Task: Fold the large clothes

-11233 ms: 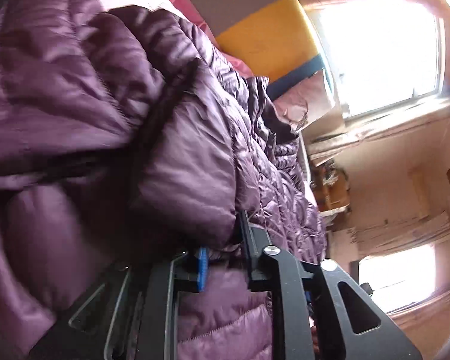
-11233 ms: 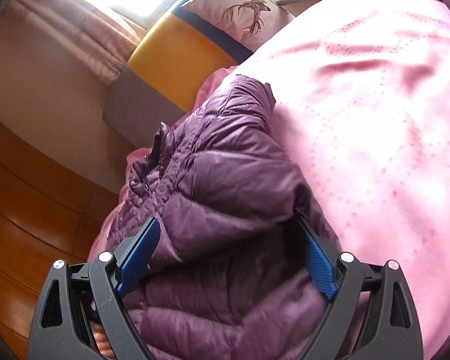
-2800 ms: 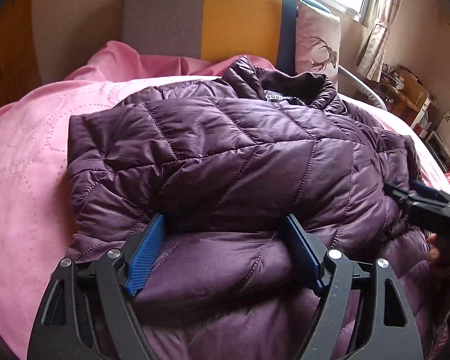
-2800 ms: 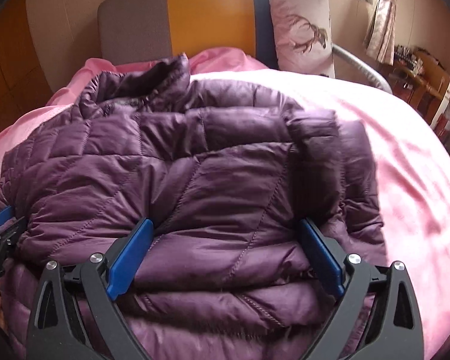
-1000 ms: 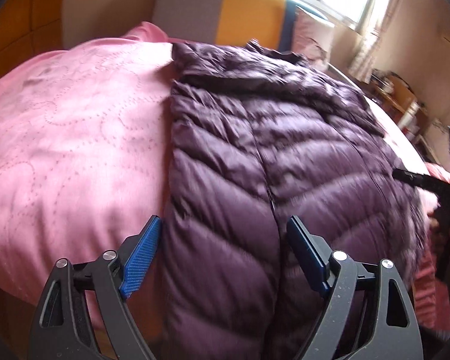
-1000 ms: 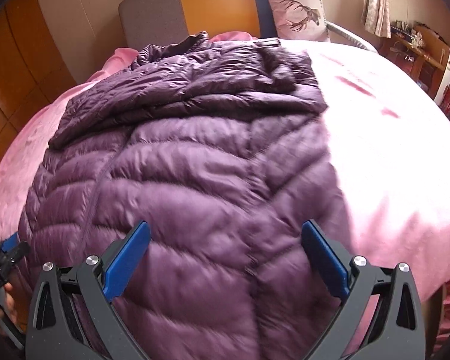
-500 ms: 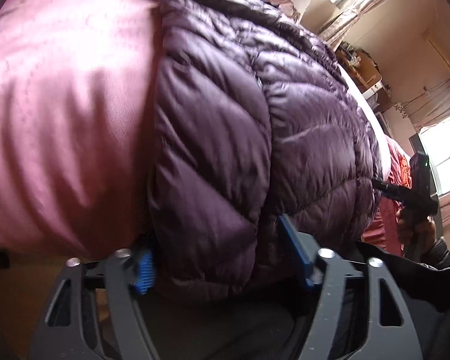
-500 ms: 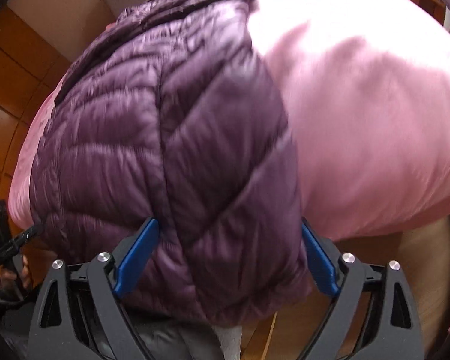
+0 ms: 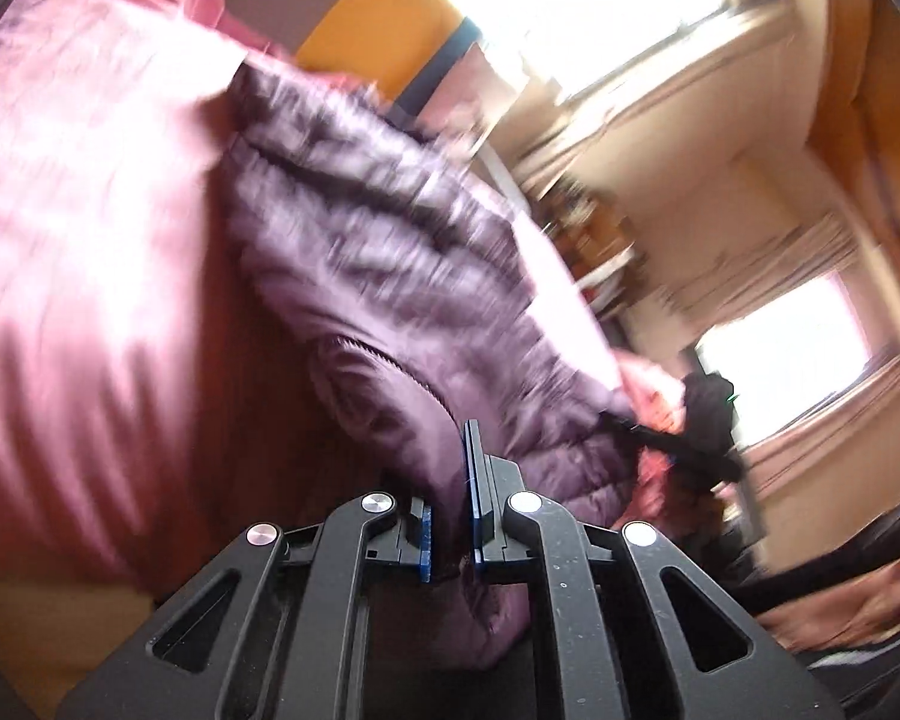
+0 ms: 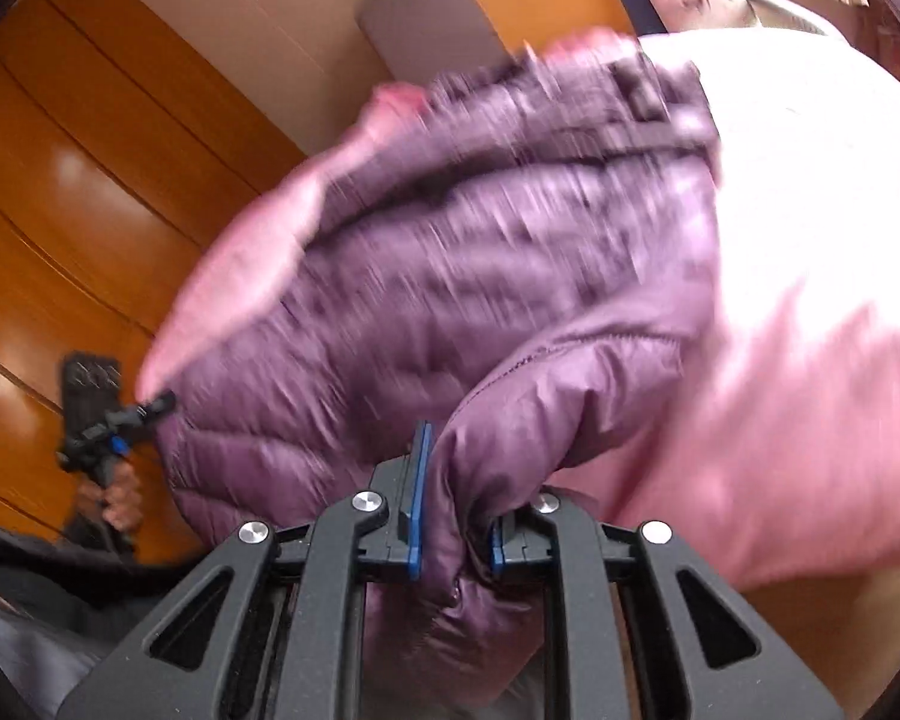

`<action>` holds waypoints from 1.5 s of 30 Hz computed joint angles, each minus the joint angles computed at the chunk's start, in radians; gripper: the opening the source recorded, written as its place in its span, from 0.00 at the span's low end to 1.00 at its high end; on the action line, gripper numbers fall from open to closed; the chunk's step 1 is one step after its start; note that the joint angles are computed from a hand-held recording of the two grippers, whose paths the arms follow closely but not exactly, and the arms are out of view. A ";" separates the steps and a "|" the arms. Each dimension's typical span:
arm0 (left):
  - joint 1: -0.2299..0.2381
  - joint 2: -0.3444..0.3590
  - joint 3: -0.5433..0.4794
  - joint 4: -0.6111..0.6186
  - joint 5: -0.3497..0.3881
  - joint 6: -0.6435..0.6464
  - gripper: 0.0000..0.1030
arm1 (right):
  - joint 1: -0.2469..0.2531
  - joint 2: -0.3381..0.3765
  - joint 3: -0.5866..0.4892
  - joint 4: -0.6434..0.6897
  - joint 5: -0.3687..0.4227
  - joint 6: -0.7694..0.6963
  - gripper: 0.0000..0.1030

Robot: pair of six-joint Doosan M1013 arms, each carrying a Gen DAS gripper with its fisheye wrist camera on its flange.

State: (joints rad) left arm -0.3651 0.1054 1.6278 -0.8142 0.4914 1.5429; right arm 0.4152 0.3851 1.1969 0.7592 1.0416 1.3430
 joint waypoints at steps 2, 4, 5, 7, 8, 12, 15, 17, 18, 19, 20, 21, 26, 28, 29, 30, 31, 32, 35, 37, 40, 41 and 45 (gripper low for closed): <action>0.014 0.012 -0.020 -0.067 -0.018 0.062 0.07 | -0.010 0.004 -0.008 0.062 -0.041 -0.020 0.14; 0.034 0.037 -0.053 -0.127 -0.024 0.112 0.07 | -0.019 0.031 -0.050 0.086 -0.068 0.001 0.14; 0.039 0.049 -0.067 -0.126 -0.025 0.105 0.07 | -0.018 0.054 -0.086 0.082 -0.075 0.029 0.14; 0.057 0.075 -0.099 -0.142 -0.028 0.103 0.07 | -0.025 0.094 -0.145 0.083 -0.083 0.093 0.14; 0.061 0.091 -0.117 -0.119 -0.032 0.077 0.07 | -0.027 0.113 -0.172 0.076 -0.086 0.123 0.14; 0.095 0.163 -0.198 -0.006 -0.001 -0.091 0.07 | -0.040 0.193 -0.298 0.036 -0.053 0.247 0.15; 0.105 0.197 -0.238 0.084 0.015 -0.212 0.07 | -0.044 0.250 -0.388 -0.001 -0.010 0.315 0.21; 0.116 0.222 -0.268 0.119 0.040 -0.285 0.10 | -0.048 0.286 -0.441 -0.010 0.017 0.351 0.28; 0.120 0.230 -0.279 0.131 0.049 -0.311 0.13 | -0.051 0.305 -0.469 0.000 0.031 0.365 0.33; 0.125 0.236 -0.283 0.126 0.055 -0.326 0.18 | -0.054 0.316 -0.484 0.010 0.035 0.376 0.38; 0.130 0.237 -0.282 0.106 0.055 -0.331 0.24 | -0.059 0.329 -0.501 0.026 0.042 0.391 0.58; 0.138 0.238 -0.276 0.071 0.044 -0.321 0.28 | -0.064 0.340 -0.510 0.062 0.040 0.396 0.79; 0.138 0.199 -0.218 0.099 -0.067 -0.351 0.68 | -0.073 0.335 -0.495 0.124 -0.019 0.352 0.91; 0.129 0.182 -0.205 0.262 -0.083 -0.462 0.69 | -0.074 0.309 -0.457 0.110 -0.050 0.331 0.92; 0.123 0.181 -0.208 0.332 -0.067 -0.495 0.69 | -0.076 0.289 -0.424 0.107 -0.069 0.310 0.92; 0.119 0.181 -0.208 0.364 -0.059 -0.503 0.69 | -0.076 0.267 -0.388 0.089 -0.091 0.300 0.93; 0.115 0.181 -0.205 0.371 -0.055 -0.487 0.69 | -0.074 0.244 -0.352 0.056 -0.112 0.299 0.93; 0.110 0.185 -0.205 0.369 -0.042 -0.456 0.69 | -0.070 0.227 -0.323 0.016 -0.128 0.303 0.93; 0.096 0.211 -0.225 0.419 0.019 -0.444 0.69 | -0.056 0.193 -0.258 -0.123 -0.133 0.328 0.92; 0.093 0.228 -0.231 0.396 0.050 -0.413 0.57 | -0.046 0.190 -0.235 -0.185 -0.100 0.349 0.79; 0.084 0.242 -0.240 0.400 0.074 -0.388 0.29 | -0.028 0.189 -0.213 -0.240 -0.082 0.355 0.49; 0.082 0.239 -0.236 0.393 0.073 -0.376 0.21 | -0.025 0.183 -0.202 -0.236 -0.094 0.345 0.35; 0.083 0.216 -0.205 0.332 0.069 -0.308 0.09 | -0.022 0.162 -0.180 -0.209 -0.101 0.313 0.20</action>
State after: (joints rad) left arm -0.2819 0.3210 1.4230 -0.4822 0.5608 1.2352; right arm 0.3930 0.5474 1.0171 0.5499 0.9404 1.6563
